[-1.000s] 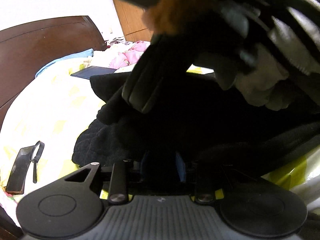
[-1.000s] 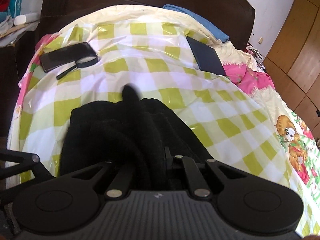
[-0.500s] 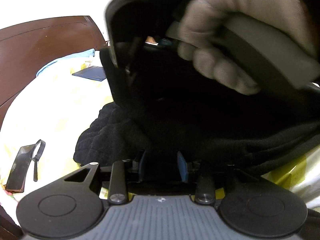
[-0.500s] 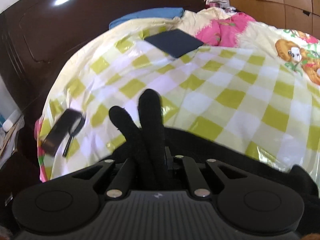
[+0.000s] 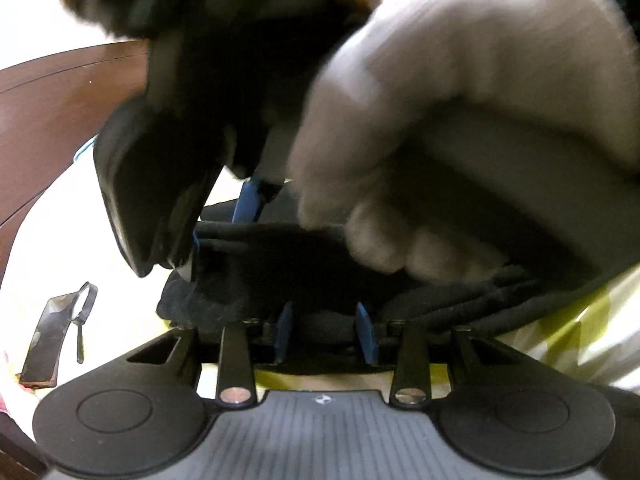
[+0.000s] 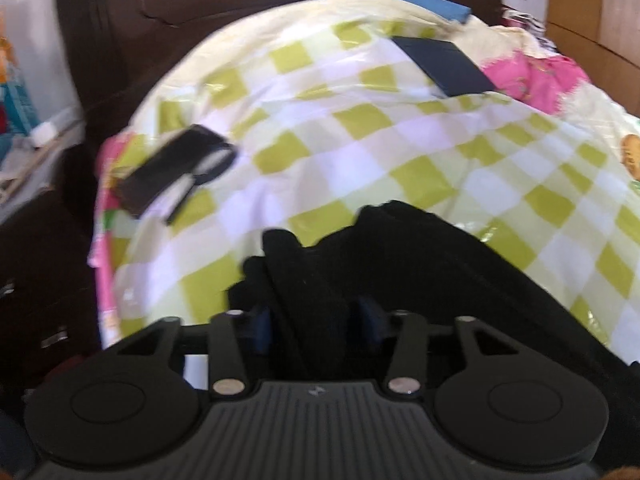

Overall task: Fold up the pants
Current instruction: 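Open both grippers and smooth the folded black pants flat on the bed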

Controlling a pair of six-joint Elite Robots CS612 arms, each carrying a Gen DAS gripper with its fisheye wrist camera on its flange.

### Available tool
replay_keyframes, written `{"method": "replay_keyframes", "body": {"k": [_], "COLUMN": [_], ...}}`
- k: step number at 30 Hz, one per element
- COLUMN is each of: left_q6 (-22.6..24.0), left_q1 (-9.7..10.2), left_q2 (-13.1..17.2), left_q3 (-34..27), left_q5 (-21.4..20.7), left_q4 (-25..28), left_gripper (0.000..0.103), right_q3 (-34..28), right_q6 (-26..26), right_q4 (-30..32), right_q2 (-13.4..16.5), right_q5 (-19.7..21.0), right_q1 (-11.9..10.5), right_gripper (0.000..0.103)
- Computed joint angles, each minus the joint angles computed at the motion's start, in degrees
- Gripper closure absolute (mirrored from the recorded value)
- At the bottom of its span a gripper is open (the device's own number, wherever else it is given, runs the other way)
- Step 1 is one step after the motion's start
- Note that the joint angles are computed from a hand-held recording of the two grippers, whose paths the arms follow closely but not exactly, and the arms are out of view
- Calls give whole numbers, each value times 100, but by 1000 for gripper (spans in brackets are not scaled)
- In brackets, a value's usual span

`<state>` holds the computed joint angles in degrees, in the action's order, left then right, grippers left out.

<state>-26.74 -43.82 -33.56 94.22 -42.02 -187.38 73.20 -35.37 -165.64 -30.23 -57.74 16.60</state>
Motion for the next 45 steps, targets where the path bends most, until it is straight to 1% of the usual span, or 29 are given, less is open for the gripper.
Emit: {"method": "replay_keyframes", "body": {"k": [3,6,8,10,13,14,16,17,19,20,21,22,24,25,27,28,30,32,33,34,35,36,38,39,41,42,43,44,45], "left_q6": [-146,-316,-356,-331,131,343,638,799,967,920,779,712,905,968,982,951,919,966,976,990,1037,1097,1191,1256,1325,1341,1358,1359,1331], "left_q1": [-29,-93,-130,-166,-159,-136,-79,-31,52,71,118,128,113,97,126,130,119,120,110,93,82,77,61,58,70,74,77,77,75], "left_q2": [-85,-213,-283,-332,-287,-234,-130,-52,66,81,65,106,144,126,98,85,57,93,94,87,94,100,108,118,127,128,133,134,133], "left_q3": [144,302,390,410,274,169,-58,-195,-441,-535,-616,-744,-790,-785,-848,-867,-907,-975,-1016,-1028,-1045,-1057,-1079,-1109,-1160,-1178,-1202,-1223,-1237], "left_q5": [67,280,456,559,799,789,670,552,255,86,-167,-258,-186,-151,-159,-160,-134,-66,-2,55,87,88,129,146,123,118,129,148,172], "left_q4": [93,339,323,240,-129,-303,-452,-537,-479,-220,267,635,754,813,1059,1178,1401,1523,1648,1748,1796,1820,1926,2003,2089,2125,2166,2226,2285], "left_gripper": [52,52,52,52,51,51,50,50,50,49,49,49,49,48,47,46,46,46,46,46,46,46,46,46,46,46,46,46,46], "right_q3": [251,538,732,912,1058,1097,1149,1168,1131,1076,1017,943,802,713,537,422,191,48,121,223,368,493,651,613,356,199,45,-107,-262], "right_q6": [117,542,887,1270,1982,2254,2745,3003,3445,3636,3814,3968,4172,4263,4251,4230,4282,4680,4950,5113,5036,4719,3823,3515,3045,3042,3278,3625,4157], "right_q4": [-194,-524,-882,-1245,-1487,-1518,-1440,-1378,-1145,-952,-812,-684,-523,-502,-420,-334,-174,-114,-123,-301,-630,-838,-920,-756,-42,148,223,336,339], "right_q2": [-172,-358,-441,-492,-505,-508,-509,-504,-448,-402,-338,-257,-109,-25,115,192,363,467,407,355,307,228,92,96,217,334,449,564,695], "right_q5": [228,196,-99,-596,-1399,-1561,-1634,-1564,-1065,-741,-413,-43,710,964,1312,1498,1933,2182,2242,2542,2949,3116,2904,2773,2724,2753,2708,2822,3080], "right_q1": [-147,-371,-542,-703,-918,-997,-1156,-1237,-1414,-1497,-1562,-1629,-1745,-1774,-1791,-1796,-1830,-1855,-1875,-1922,-1977,-2001,-1965,-1928,-1861,-1834,-1817,-1828,-1864], "right_gripper": [55,53,51,51,51,51,51,50,47,46,45,44,43,42,40,34,32,41,60,73,77,81,80,75,52,38,41,47,65]}}
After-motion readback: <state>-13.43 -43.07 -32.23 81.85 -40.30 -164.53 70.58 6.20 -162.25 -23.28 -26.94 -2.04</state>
